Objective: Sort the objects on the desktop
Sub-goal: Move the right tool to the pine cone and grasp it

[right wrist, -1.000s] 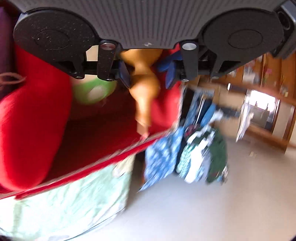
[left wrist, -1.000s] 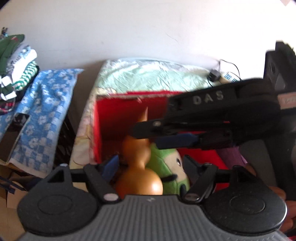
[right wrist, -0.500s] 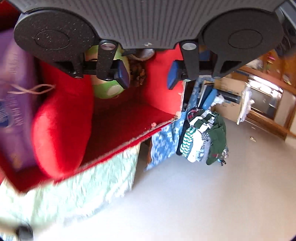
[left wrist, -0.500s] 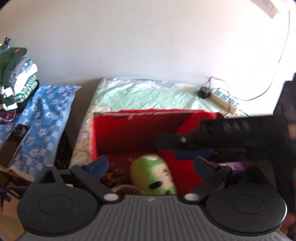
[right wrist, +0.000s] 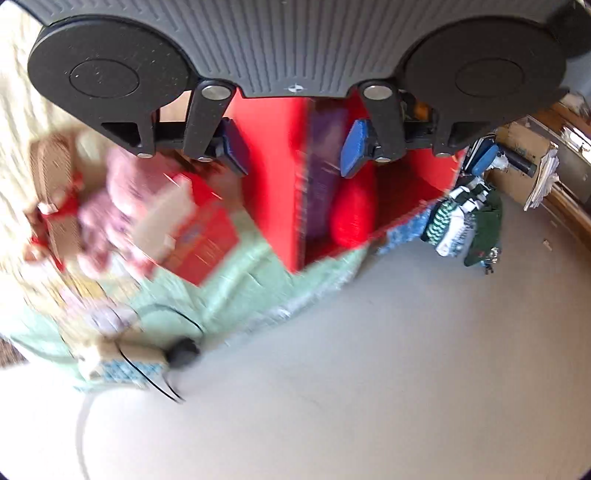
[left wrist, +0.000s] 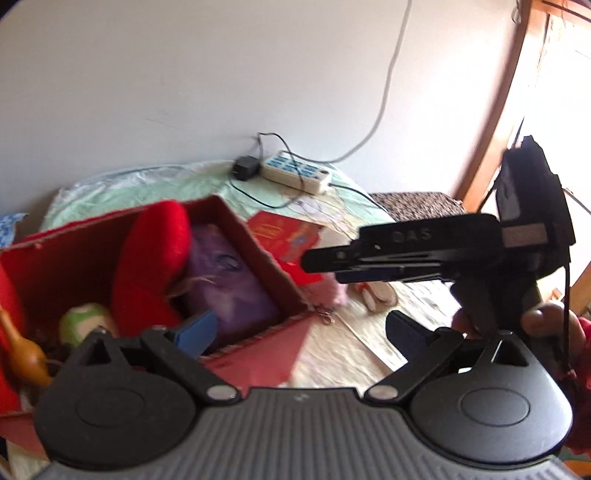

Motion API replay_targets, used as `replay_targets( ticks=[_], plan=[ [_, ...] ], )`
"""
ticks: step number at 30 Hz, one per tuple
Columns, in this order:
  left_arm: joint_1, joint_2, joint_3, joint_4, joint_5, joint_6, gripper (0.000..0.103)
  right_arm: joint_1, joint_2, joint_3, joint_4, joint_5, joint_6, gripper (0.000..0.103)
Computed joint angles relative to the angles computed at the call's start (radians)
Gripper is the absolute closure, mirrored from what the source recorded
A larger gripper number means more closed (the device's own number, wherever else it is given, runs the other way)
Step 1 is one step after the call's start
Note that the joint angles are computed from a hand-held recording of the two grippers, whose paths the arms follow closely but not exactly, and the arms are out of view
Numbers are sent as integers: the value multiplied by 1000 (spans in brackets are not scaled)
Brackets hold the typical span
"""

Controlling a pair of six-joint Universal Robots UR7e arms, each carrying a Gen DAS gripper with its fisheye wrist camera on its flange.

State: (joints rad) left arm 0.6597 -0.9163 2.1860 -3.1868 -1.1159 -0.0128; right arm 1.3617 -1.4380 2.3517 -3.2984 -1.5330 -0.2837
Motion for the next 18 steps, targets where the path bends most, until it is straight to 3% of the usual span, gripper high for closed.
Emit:
replay_targets(
  ticks=[3, 9, 15, 17, 18],
  plan=[
    [-43, 75, -14, 12, 14, -24, 7, -70, -34, -15, 111, 48, -3, 48],
    [-105, 199, -50, 59, 107, -114, 8, -139, -70, -55, 284, 95, -76, 47],
    [-136, 298, -90, 69, 258, -187, 10, -170, -50, -112, 428, 119, -92, 45],
    [-137, 324, -106, 57, 280, -192, 9, -169, -34, -136, 467, 130, -97, 45],
    [-138, 337, -115, 53, 291, -194, 14, -164, -24, -147, 481, 126, -104, 44]
  ],
)
